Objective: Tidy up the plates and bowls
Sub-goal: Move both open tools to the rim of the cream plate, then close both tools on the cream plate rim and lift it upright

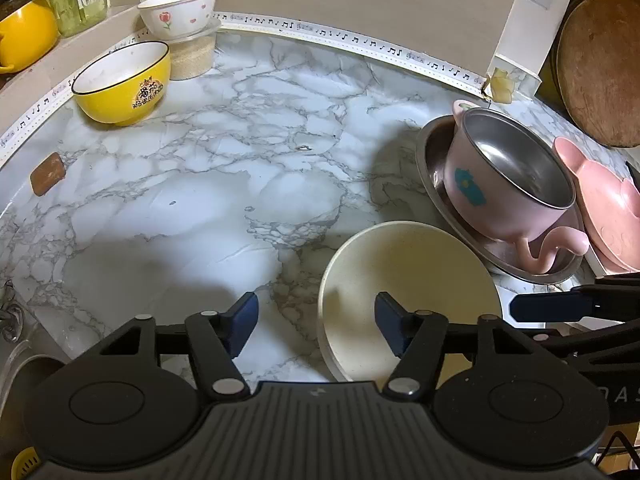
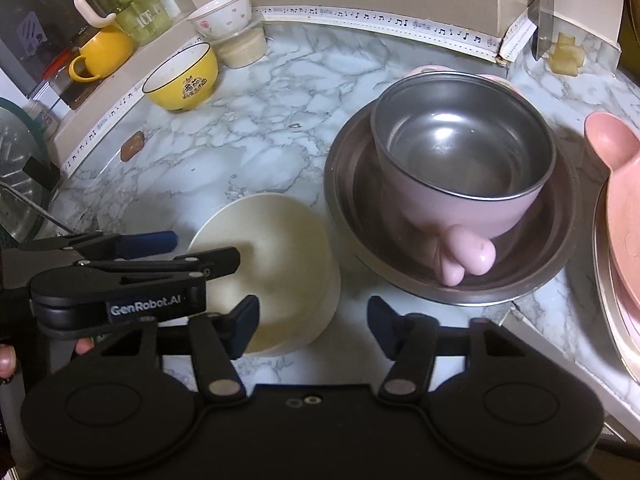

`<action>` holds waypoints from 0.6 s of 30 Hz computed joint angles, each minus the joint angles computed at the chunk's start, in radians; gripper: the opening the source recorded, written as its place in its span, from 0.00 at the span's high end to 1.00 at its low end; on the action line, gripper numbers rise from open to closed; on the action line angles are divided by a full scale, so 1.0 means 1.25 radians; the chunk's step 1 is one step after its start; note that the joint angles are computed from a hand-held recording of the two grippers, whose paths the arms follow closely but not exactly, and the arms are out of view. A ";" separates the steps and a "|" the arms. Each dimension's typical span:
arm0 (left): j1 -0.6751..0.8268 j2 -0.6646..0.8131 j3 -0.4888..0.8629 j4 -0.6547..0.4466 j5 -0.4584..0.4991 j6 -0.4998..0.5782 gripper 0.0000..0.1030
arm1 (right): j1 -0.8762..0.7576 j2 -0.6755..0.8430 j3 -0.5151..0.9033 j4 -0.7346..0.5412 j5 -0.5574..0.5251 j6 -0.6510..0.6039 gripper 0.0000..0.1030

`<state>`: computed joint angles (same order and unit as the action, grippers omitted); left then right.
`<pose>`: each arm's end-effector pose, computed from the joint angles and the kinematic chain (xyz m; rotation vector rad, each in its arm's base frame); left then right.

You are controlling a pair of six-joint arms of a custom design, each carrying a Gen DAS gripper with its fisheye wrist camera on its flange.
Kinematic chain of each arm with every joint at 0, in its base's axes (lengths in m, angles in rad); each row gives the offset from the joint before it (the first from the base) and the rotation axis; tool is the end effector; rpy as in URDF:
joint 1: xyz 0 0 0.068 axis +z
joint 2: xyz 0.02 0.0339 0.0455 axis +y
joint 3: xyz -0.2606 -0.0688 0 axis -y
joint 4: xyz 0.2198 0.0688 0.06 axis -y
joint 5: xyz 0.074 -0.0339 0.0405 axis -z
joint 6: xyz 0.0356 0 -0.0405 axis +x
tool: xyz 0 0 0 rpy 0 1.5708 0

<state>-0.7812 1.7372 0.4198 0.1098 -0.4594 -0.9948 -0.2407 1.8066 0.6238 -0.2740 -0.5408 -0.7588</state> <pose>0.1631 -0.1395 0.0738 -0.3824 2.5355 0.0130 0.2292 -0.0374 0.0823 -0.7396 2.6227 0.5884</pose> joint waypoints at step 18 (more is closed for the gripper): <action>0.004 0.007 0.026 -0.063 0.031 -0.044 0.95 | 0.033 -0.019 -0.019 0.023 0.033 0.000 0.89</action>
<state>-0.7762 1.7465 0.4527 0.0307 -0.4207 -1.0500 -0.1996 1.7831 0.5999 -0.2456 -0.4996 -0.7590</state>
